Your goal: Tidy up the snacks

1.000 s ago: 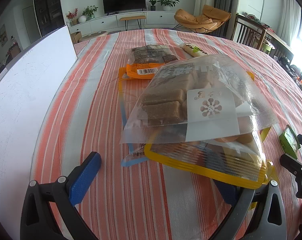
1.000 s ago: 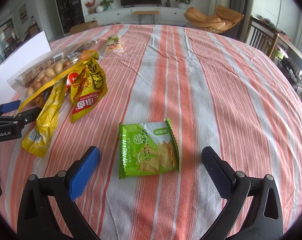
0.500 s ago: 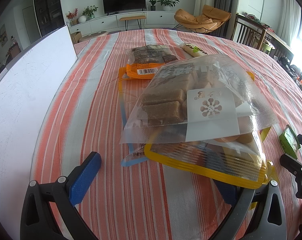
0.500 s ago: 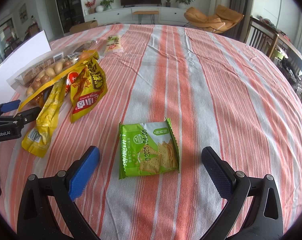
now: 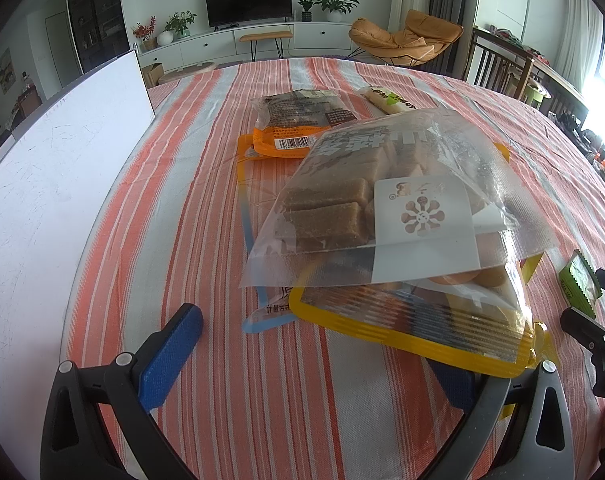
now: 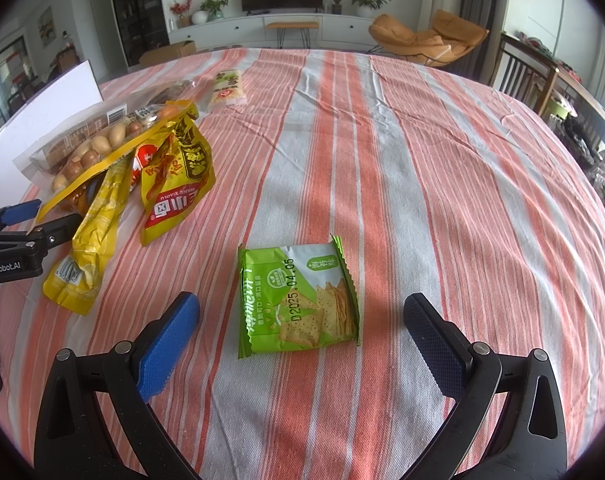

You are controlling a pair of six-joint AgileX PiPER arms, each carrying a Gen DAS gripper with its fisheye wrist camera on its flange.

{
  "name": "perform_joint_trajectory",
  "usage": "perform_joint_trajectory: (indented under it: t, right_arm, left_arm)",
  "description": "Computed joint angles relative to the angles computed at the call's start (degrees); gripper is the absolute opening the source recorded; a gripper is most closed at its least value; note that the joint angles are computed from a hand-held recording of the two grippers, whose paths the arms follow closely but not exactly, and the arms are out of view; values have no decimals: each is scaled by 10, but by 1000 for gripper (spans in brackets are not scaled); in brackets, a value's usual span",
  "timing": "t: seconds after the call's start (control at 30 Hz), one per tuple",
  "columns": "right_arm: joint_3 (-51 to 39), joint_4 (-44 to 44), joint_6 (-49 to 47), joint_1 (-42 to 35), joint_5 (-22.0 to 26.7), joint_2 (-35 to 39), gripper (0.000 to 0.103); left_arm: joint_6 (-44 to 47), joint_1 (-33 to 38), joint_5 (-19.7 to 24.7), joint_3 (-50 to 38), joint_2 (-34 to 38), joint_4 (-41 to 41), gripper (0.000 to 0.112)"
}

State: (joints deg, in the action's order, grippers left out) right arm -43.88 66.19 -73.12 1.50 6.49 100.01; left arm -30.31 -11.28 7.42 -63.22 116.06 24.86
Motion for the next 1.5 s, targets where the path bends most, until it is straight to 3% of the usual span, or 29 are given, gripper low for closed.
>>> perform_joint_trajectory:
  t: [1.5]
  right_arm:
    - [1, 11, -11, 0, 0, 0, 103]
  left_arm:
    - [-6, -1, 0, 0, 0, 5, 103]
